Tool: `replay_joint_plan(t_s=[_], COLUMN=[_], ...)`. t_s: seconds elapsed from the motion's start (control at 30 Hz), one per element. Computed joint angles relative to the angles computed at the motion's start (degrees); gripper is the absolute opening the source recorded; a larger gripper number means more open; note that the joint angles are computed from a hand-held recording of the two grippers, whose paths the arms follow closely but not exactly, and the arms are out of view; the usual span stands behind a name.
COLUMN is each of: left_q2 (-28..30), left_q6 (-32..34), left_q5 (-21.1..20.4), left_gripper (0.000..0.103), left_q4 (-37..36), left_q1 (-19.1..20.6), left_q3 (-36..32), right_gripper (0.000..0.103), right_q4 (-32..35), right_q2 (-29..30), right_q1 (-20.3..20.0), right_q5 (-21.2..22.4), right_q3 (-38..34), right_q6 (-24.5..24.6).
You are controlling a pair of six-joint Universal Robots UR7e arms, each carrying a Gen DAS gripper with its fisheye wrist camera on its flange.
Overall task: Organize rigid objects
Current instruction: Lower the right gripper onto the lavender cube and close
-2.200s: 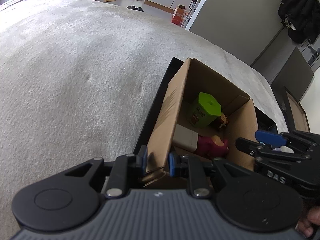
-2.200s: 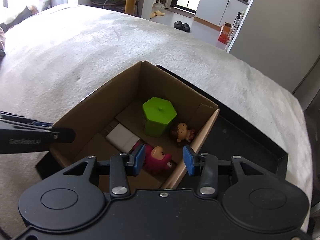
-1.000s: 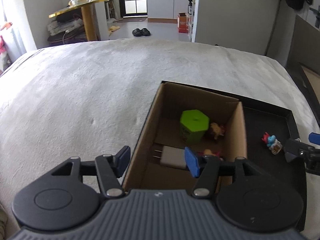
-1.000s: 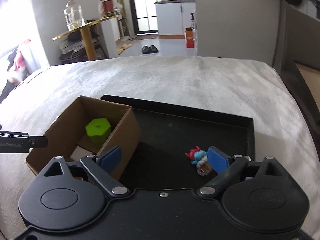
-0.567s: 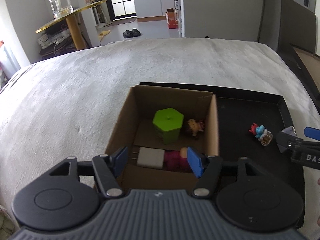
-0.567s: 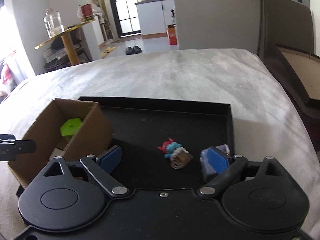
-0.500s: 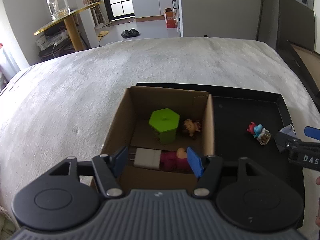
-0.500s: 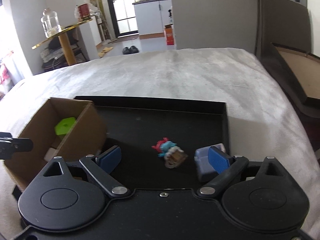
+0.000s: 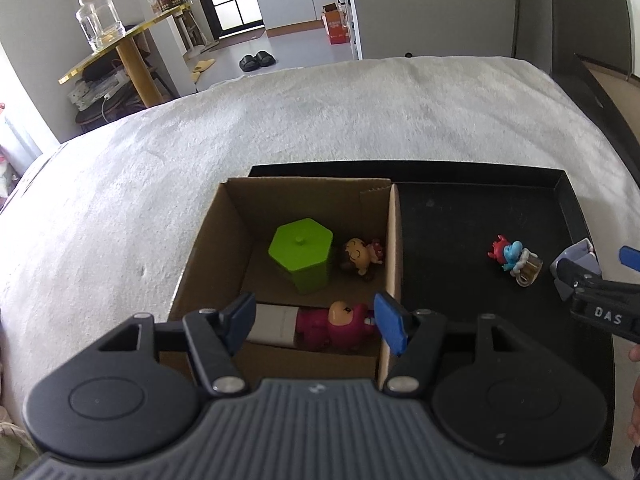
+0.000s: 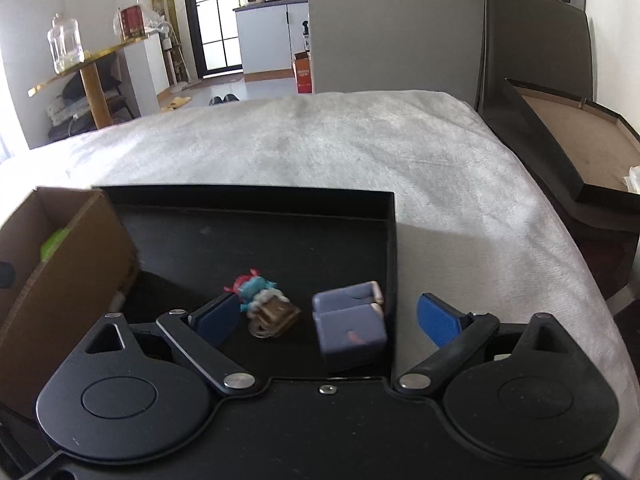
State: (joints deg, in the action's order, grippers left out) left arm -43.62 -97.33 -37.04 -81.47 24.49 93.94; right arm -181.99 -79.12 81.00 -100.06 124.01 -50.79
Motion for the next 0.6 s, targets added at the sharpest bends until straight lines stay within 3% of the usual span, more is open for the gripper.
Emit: replay_joint_plan(t_s=[0.07, 0.2, 0.27, 0.6], left_q2=[0.5, 1.4, 1.6, 0.5], left_q6=[0.3, -0.9, -1.1, -2.4], left_q5=[0.0, 0.4, 0.7, -0.1], left_gripper=[0.064, 0.065, 0.066, 0.066], left_q4=[-0.3, 0.0, 0.9, 0.8], left_q1=[0.2, 0.3, 0.3, 0.2], left_q3=[-0.2, -0.5, -0.7, 0.3], right_gripper=[0.084, 0.056, 0.047, 0.045], right_q4=[-0.3, -0.3, -3.3, -0.8], right_q2=[1.0, 2.3, 3.0, 1.3], right_q1=[-0.7, -1.4, -1.4, -1.5], right_q5=[-0.3, -1.7, -2.4, -1.5], right_q3=[-0.5, -1.0, -0.5, -0.6], right_q6=[-1.2, -2.6, -3.8, -0.8])
